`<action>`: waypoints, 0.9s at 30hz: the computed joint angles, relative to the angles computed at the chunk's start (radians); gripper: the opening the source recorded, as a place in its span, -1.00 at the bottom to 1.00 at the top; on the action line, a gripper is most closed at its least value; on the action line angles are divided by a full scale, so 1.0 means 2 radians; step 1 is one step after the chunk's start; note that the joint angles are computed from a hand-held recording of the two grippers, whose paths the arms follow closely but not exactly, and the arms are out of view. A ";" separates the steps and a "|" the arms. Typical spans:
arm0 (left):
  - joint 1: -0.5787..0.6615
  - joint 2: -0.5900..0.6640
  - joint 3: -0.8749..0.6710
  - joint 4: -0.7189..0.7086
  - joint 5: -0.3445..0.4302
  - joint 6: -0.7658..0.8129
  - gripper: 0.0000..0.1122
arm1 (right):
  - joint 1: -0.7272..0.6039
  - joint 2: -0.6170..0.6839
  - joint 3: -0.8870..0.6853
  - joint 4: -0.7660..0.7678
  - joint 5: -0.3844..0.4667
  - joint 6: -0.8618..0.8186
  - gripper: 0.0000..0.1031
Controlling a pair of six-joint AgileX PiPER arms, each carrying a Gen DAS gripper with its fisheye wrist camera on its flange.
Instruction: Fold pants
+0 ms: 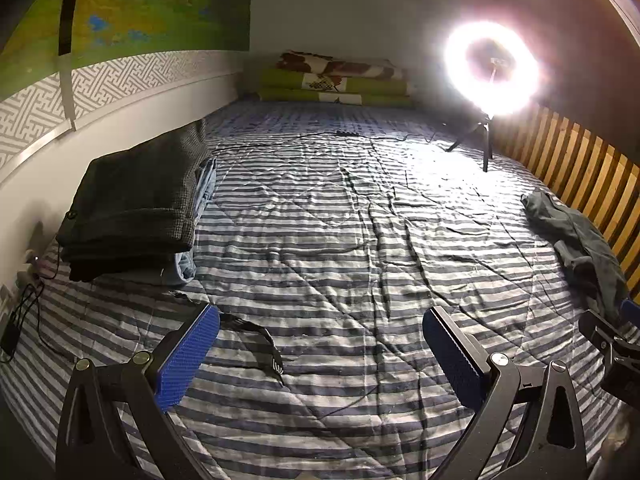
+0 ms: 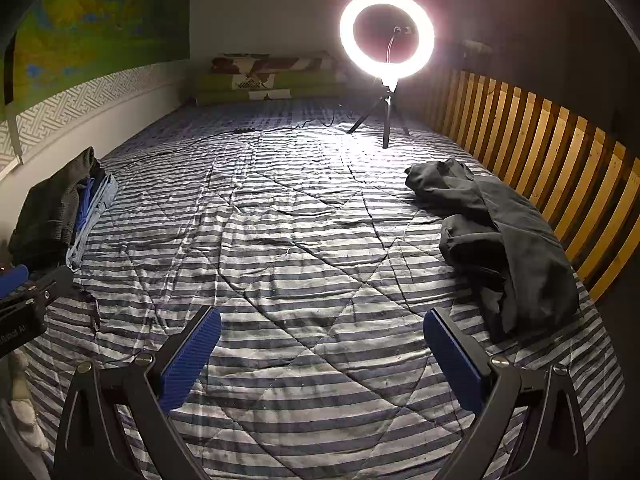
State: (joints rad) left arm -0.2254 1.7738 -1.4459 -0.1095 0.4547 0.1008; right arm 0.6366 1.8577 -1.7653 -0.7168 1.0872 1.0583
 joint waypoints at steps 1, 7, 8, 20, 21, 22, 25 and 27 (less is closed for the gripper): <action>0.001 0.000 0.000 -0.003 0.000 0.004 0.83 | 0.000 0.000 0.000 0.001 0.000 0.000 0.93; -0.001 0.002 -0.004 -0.005 0.005 0.007 0.83 | -0.004 -0.001 -0.001 0.004 0.002 -0.003 0.93; -0.003 0.003 -0.006 -0.005 0.007 0.004 0.83 | -0.005 -0.001 -0.001 0.005 0.003 -0.003 0.93; -0.008 0.004 -0.008 0.001 0.009 -0.003 0.83 | -0.004 0.001 -0.008 0.004 0.013 -0.008 0.93; -0.008 0.005 -0.009 0.001 0.009 -0.003 0.83 | -0.004 0.002 -0.009 0.005 0.013 -0.009 0.93; -0.008 0.005 -0.009 0.001 0.009 -0.003 0.83 | -0.004 0.003 -0.011 0.006 0.015 -0.010 0.93; -0.006 0.009 -0.015 -0.006 0.014 0.000 0.83 | -0.003 0.007 -0.015 0.012 0.018 -0.015 0.93; -0.006 0.011 -0.021 -0.008 0.016 -0.002 0.83 | 0.000 0.013 -0.022 0.017 0.020 -0.020 0.93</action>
